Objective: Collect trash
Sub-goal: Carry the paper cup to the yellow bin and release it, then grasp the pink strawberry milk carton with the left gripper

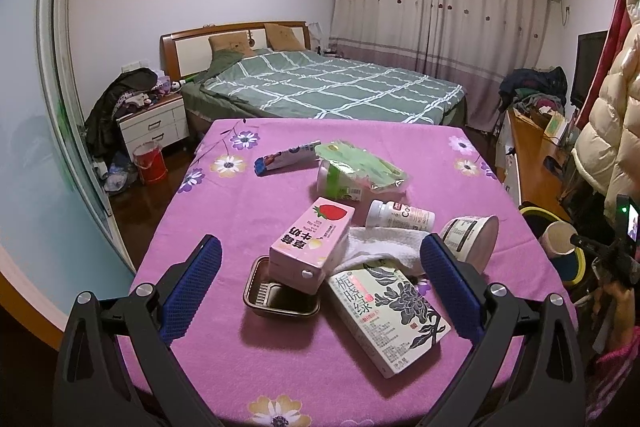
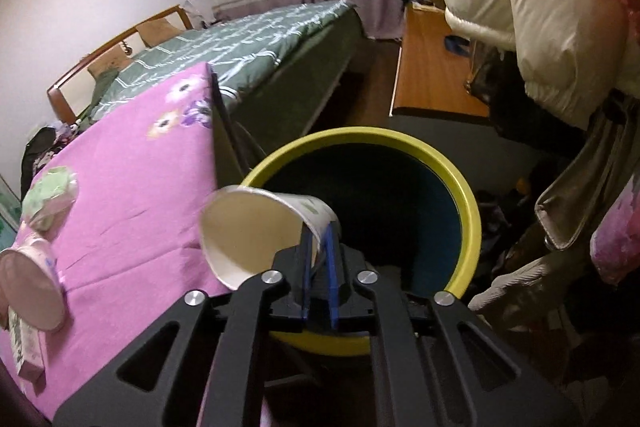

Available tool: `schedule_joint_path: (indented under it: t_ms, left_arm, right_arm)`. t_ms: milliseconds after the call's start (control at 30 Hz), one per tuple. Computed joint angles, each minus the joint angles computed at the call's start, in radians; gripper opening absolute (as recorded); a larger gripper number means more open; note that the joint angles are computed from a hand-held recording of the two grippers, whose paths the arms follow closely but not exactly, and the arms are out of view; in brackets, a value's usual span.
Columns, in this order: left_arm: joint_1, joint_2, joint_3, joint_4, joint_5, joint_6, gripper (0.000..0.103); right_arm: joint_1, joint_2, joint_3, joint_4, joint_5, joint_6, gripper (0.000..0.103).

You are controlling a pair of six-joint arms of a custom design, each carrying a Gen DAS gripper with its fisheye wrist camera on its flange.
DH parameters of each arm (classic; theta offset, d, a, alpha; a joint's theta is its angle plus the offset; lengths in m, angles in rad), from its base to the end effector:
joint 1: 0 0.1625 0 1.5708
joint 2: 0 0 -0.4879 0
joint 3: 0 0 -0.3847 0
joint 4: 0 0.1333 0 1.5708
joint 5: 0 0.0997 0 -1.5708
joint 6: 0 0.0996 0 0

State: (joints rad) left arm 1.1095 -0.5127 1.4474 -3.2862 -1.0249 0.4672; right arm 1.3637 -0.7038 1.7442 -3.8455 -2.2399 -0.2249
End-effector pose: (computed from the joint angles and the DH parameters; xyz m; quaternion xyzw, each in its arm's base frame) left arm -0.1835 -0.7848 0.1021 0.3070 0.8422 -0.3657 0.2504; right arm -0.0684 -0.6736 0.2147 -0.1832 -0.7720 0.4765 0.3787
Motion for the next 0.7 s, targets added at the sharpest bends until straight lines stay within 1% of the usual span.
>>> schedule_joint_path:
  t_ms: [33,100,133,233,300,400,500,633,667,700]
  left_arm:
    - [0.001,0.001,-0.002,0.004,0.0,-0.001,0.098]
    - [0.003,0.005,-0.01,0.012,0.003,-0.004,0.098]
    - [0.004,0.006,-0.012,0.013,0.006,-0.005,0.098]
    - [0.01,0.014,-0.026,0.025,0.012,-0.01,0.098]
    - [0.014,0.022,-0.038,0.031,0.019,-0.008,0.098]
    - [0.021,0.037,-0.064,0.054,0.021,0.001,0.098]
    - [0.032,0.055,-0.099,0.088,0.006,0.025,0.098]
    - [0.05,0.082,-0.155,0.135,-0.009,0.064,0.098]
    - [0.058,0.086,-0.17,0.159,-0.029,0.066,0.096]
    - [0.066,0.089,-0.185,0.187,-0.044,0.064,0.092]
  right_arm:
    - [-0.004,0.001,-0.01,0.014,-0.007,0.008,0.018]
    - [-0.011,0.003,-0.019,0.015,-0.006,0.018,0.039]
    - [-0.01,0.007,-0.024,0.012,-0.013,0.018,0.041]
    - [-0.008,0.005,-0.034,0.02,-0.018,0.035,0.041]
    - [0.002,0.006,-0.025,-0.018,0.017,0.035,0.042]
    - [0.029,0.031,-0.028,-0.081,0.062,-0.028,0.044]
    - [0.054,0.063,-0.048,-0.091,0.117,-0.085,0.047]
    - [0.084,0.119,-0.102,-0.085,0.124,-0.159,0.047]
    - [0.088,0.131,-0.115,-0.068,0.122,-0.167,0.047]
    - [0.089,0.132,-0.12,-0.036,0.125,-0.16,0.048]
